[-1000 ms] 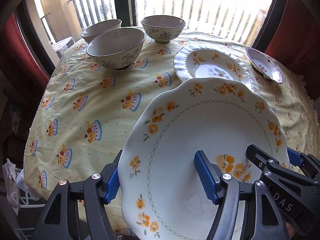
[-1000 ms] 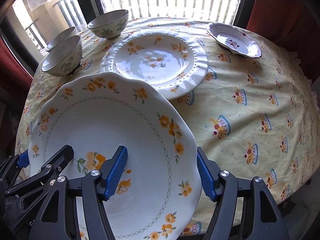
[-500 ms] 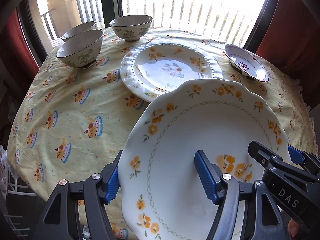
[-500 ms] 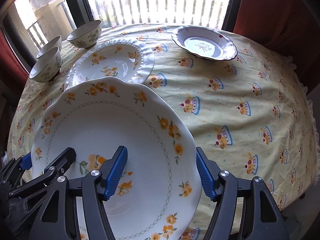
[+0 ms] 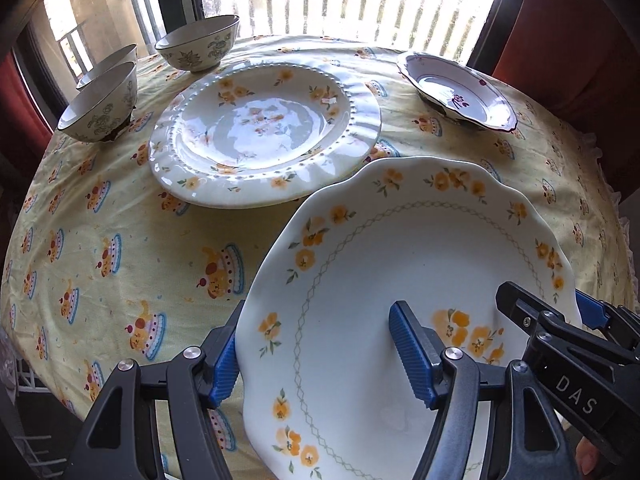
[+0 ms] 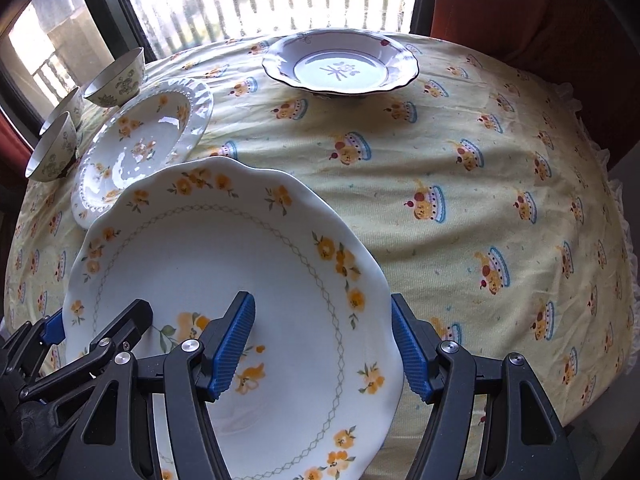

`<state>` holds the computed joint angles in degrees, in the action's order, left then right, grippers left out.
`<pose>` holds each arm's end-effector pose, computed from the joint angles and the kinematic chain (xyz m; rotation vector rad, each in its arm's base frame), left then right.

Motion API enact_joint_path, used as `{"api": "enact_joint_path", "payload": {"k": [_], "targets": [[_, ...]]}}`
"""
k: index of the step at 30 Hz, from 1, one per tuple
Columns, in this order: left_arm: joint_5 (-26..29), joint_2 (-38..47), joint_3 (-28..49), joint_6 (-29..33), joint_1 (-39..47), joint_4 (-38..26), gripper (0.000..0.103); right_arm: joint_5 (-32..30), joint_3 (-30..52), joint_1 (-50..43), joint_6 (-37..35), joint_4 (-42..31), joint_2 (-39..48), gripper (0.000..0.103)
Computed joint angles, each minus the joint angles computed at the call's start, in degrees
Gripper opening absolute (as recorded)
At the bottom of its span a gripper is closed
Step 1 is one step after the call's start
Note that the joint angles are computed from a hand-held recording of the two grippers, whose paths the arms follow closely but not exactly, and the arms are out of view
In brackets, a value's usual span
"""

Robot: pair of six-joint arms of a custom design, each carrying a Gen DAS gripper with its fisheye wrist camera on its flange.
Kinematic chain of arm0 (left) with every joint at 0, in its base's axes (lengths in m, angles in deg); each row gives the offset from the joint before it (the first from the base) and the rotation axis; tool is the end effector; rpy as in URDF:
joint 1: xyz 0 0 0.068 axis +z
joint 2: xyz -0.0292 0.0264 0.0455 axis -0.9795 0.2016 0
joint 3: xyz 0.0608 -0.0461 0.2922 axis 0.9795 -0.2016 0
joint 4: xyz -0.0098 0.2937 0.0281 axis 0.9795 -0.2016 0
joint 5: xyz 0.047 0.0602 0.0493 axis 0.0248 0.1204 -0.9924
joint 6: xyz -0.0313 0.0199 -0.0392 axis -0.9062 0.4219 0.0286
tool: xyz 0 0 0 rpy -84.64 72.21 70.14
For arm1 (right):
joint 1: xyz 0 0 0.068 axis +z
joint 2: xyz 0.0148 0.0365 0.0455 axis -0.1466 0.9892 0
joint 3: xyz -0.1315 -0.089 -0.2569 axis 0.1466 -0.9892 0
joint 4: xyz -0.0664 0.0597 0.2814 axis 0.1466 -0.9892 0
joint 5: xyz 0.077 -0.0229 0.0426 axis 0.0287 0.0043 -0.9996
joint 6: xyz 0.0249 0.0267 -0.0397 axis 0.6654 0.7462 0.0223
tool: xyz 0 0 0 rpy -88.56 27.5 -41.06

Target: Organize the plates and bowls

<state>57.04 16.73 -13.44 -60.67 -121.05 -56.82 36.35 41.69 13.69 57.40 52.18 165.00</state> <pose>0.2672 -0.2302 0.1776 -0.7280 2.6635 0.0537 0.3666 0.1513 0.1891 -0.6467 2.7168 0.1634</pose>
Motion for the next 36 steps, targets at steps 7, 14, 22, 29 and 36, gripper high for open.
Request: {"api": "enact_joint_path", "payload": {"k": [7,14,22,29,36], "targets": [[2.15,5.02,3.65,1.07,0.37,0.3,0.069,-0.14,2.1,-2.54,-0.81,-1.74,3.43,0.071],[2.48,7.39,4.6,1.08,1.75,1.01,0.071,-1.23,5.07,-3.11,-1.81,-3.5,7.03,0.071],[3.98,7.87,4.86,1.43,3.17,1.12,0.072,-1.93,7.51,-3.44,-0.14,-4.14,9.5,0.071],[5.89,7.43,5.58,4.17,3.29,-1.45,0.079,-1.21,6.99,-3.47,1.59,-4.38,8.64,0.071],[3.09,2.96,4.52,7.31,2.16,-3.86,0.09,1.15,3.76,-2.7,4.43,-4.48,3.01,0.072]]}}
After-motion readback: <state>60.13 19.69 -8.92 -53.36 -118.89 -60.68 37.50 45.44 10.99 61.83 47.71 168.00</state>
